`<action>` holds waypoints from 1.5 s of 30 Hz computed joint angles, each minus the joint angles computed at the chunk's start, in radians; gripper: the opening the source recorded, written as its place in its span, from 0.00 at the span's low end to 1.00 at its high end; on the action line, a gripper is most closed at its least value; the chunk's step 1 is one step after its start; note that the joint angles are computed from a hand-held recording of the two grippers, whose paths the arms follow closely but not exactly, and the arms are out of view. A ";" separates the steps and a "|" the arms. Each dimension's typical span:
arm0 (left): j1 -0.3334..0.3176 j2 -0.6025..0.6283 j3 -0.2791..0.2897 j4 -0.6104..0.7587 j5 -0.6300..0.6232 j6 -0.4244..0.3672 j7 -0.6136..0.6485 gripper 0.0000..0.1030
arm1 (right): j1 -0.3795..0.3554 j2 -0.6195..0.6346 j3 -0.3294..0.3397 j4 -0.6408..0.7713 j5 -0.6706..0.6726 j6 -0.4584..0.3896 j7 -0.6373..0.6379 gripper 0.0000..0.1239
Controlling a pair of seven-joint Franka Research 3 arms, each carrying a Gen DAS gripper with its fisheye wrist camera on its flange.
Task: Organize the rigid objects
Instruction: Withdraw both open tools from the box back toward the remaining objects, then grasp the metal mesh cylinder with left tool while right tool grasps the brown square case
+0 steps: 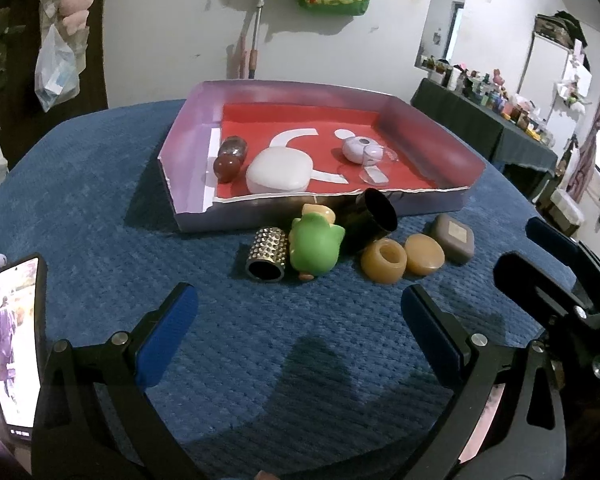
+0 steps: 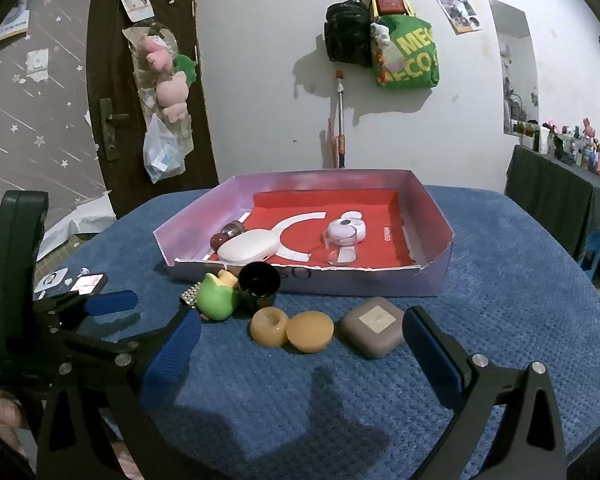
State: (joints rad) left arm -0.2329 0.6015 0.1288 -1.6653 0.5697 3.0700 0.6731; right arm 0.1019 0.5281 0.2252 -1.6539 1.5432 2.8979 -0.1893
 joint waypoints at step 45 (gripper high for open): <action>0.034 0.071 0.008 0.095 0.002 -0.166 -0.074 0.99 | 0.054 0.186 -0.102 0.141 -0.694 0.091 0.714 0.48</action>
State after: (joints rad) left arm -0.1994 0.6726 0.1372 -1.5705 0.5715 2.9037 0.5994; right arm 0.1563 0.7143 0.1231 -1.5126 0.8497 2.9891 0.5249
